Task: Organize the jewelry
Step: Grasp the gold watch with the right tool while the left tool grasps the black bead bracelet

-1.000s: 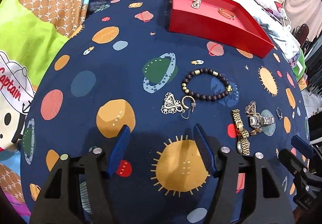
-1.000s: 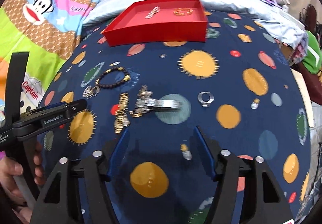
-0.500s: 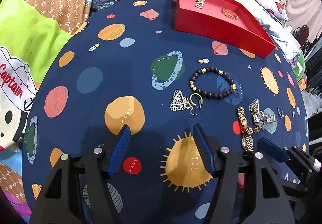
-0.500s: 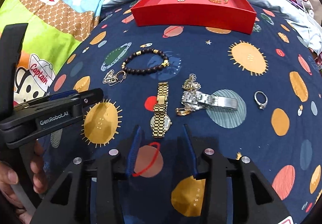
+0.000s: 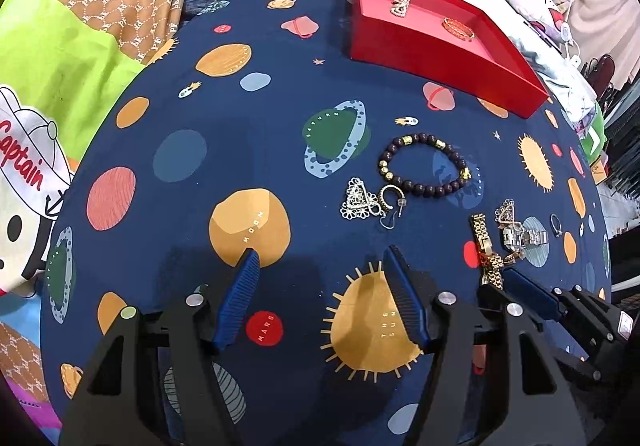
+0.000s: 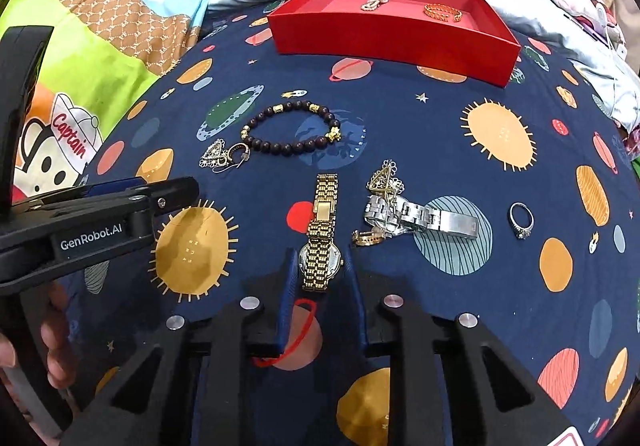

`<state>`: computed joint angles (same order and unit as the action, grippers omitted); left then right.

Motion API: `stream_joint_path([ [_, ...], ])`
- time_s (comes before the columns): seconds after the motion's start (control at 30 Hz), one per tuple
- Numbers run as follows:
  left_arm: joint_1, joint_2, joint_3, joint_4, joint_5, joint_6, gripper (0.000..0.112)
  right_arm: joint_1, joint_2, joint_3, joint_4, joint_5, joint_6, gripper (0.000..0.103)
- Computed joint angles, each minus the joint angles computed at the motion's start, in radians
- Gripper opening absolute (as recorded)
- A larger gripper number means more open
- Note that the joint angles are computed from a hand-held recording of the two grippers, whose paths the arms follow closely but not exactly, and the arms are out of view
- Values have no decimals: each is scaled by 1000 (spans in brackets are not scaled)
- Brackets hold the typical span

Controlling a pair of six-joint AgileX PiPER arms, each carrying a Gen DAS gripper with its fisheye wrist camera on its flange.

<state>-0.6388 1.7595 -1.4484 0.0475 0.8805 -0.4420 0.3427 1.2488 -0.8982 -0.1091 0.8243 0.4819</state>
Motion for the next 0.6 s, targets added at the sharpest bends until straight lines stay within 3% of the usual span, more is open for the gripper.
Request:
stream_joint_path([
  [0.33,-12,2,-1,-17,-4,19,62,-80,-77,32,125,23,-73,22],
  [0.6,-26,7,-6,-29,-8,37,62,-105,-132,37,126,53,-68,22],
])
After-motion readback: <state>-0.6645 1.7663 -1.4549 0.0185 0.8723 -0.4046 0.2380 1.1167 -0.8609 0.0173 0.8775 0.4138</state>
